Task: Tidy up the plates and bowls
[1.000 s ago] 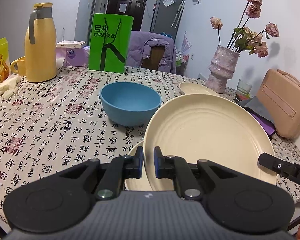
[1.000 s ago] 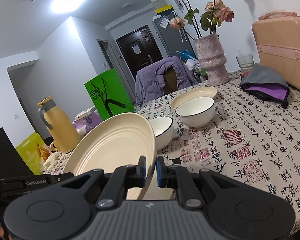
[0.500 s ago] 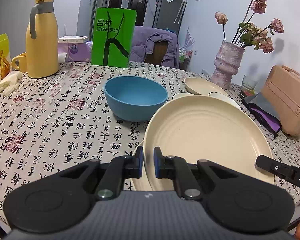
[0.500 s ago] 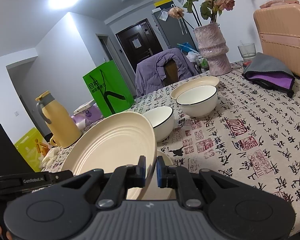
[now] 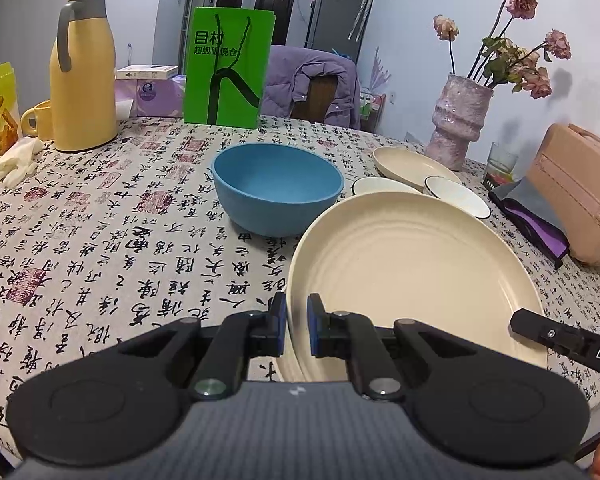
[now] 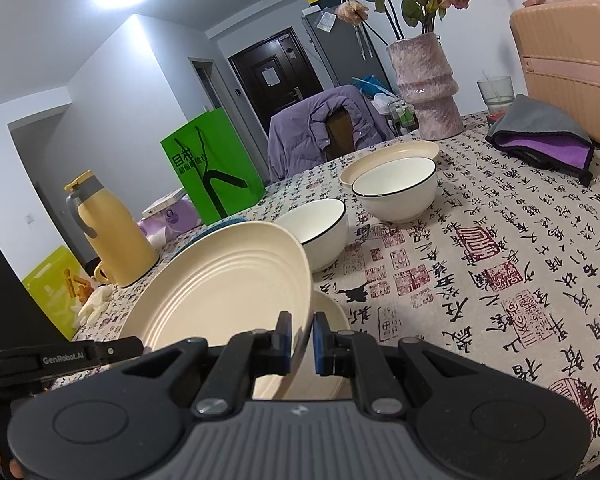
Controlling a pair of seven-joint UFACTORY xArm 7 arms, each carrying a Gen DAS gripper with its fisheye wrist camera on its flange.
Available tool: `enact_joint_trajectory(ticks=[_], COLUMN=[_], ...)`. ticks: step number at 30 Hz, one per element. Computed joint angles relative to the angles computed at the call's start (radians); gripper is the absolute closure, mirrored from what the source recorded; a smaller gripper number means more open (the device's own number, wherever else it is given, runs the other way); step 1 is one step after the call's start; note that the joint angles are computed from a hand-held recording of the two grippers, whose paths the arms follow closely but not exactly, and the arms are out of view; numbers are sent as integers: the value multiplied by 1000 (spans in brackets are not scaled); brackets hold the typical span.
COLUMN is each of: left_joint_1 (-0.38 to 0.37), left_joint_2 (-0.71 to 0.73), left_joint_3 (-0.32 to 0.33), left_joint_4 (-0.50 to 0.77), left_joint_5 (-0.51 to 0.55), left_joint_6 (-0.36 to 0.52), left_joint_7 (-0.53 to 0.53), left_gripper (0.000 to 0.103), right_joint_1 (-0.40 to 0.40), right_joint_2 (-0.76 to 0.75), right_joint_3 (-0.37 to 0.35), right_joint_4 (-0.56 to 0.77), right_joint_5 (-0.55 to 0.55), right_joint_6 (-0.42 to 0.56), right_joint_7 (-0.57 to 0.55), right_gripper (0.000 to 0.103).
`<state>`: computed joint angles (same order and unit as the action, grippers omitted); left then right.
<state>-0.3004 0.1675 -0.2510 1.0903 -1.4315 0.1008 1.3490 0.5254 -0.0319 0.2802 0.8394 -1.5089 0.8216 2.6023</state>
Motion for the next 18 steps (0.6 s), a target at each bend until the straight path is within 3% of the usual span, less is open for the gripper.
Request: enact_joint_trajectory(ticks=[8,18], left_joint_1=[11,49], left_joint_2=[28,72], left_joint_3=[-8,-49], left_joint_4=[15,29], left_joint_5=[65,222], left_joint_6=[-2,-23], left_joint_7=[-54,-181], left_gripper=[93,93], right_joint_1=[-4,-12], right_joint_2=[26,61], right_joint_3=[-11,-35], right_joint_4=[16,36], right_joint_5=[9,18], right_joint_6=[-17,-53], right_joint_7=[-16,-38], right_gripper=[92,92])
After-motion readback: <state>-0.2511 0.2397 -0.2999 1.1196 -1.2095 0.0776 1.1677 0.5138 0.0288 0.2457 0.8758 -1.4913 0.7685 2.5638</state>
